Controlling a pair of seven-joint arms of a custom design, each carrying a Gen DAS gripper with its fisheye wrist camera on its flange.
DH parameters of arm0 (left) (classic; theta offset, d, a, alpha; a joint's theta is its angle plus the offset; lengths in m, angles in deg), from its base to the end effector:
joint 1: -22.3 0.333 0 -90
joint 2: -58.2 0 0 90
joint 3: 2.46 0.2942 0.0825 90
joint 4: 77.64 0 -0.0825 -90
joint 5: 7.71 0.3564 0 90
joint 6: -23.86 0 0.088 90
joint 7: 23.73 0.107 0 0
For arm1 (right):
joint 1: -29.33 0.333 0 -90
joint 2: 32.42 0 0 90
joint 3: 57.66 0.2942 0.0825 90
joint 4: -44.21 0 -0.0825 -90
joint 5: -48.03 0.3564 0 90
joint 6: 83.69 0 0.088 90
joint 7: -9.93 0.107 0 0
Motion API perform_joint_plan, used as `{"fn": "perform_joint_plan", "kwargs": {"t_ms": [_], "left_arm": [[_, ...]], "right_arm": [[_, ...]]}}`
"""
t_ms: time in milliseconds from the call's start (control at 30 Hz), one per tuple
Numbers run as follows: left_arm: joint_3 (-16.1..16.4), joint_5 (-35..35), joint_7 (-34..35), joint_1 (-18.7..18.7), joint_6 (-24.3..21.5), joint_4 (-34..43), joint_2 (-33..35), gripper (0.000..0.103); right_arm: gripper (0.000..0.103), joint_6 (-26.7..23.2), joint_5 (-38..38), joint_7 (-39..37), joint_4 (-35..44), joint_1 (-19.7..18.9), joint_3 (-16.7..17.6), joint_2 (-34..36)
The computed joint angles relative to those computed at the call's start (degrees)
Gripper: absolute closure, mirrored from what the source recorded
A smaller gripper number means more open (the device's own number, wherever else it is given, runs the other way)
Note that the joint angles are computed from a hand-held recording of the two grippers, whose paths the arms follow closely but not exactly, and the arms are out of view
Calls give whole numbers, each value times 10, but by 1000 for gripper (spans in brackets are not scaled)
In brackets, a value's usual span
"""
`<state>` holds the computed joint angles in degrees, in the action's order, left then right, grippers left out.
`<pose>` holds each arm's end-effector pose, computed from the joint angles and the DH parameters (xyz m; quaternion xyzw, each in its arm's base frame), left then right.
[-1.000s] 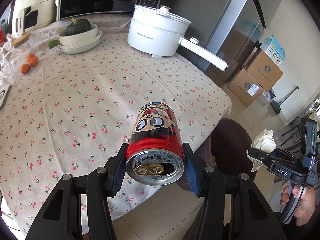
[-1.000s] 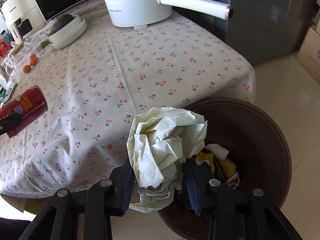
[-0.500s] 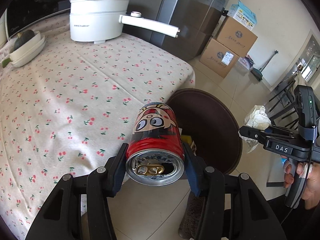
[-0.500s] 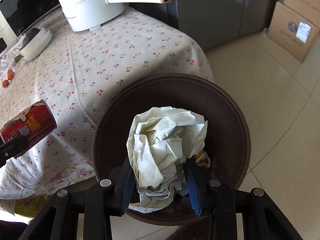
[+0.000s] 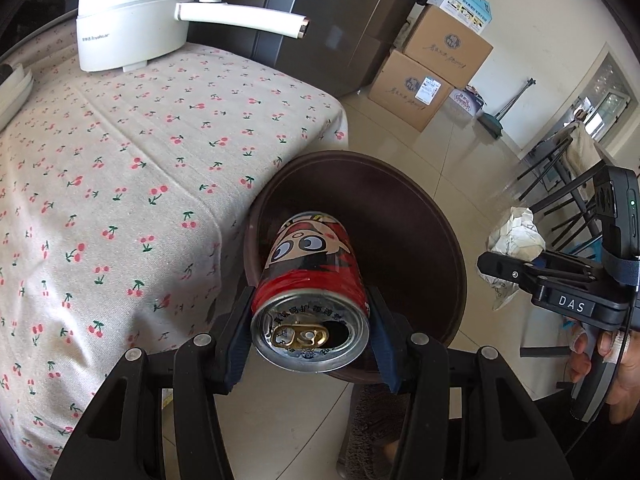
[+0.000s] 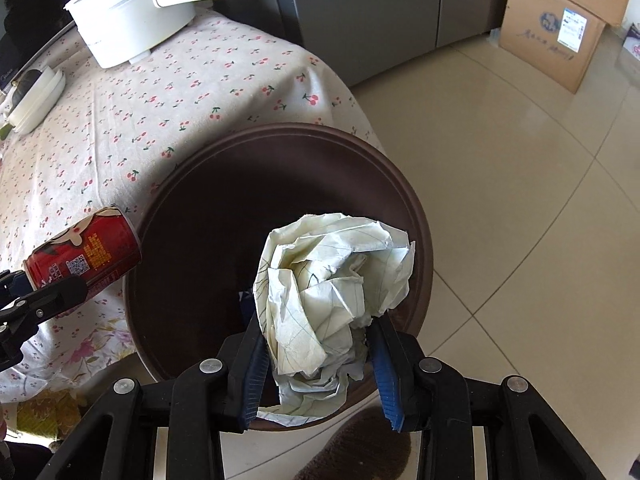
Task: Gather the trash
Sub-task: 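Open the left tool to drop the can into the bin while the right tool drops the tissue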
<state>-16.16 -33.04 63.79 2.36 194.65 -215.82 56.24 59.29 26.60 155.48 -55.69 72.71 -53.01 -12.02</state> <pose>0.4384 -0.2563 0.3865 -0.6279 0.7161 -0.3013 0.0478 0.4380 0.4821 0.4070 -0.7254 0.6480 -0.1019 0.2086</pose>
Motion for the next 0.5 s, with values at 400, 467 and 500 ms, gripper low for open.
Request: {"fn": "perform_joint_plan", "kwargs": {"t_ms": [400,467,500], "left_arm": [[-11,17,-18,24,-9,23,18,30],[-8,57,-57,28,-11,17,11,22],[-6,83,-81,30,-14,15,7,16]], "right_arm": [[61,-11,8,-13,17,1,-1,14],[61,-12,10,-14,18,1,-1,15],[61,-12,11,-14,19,2,-2,16]]}}
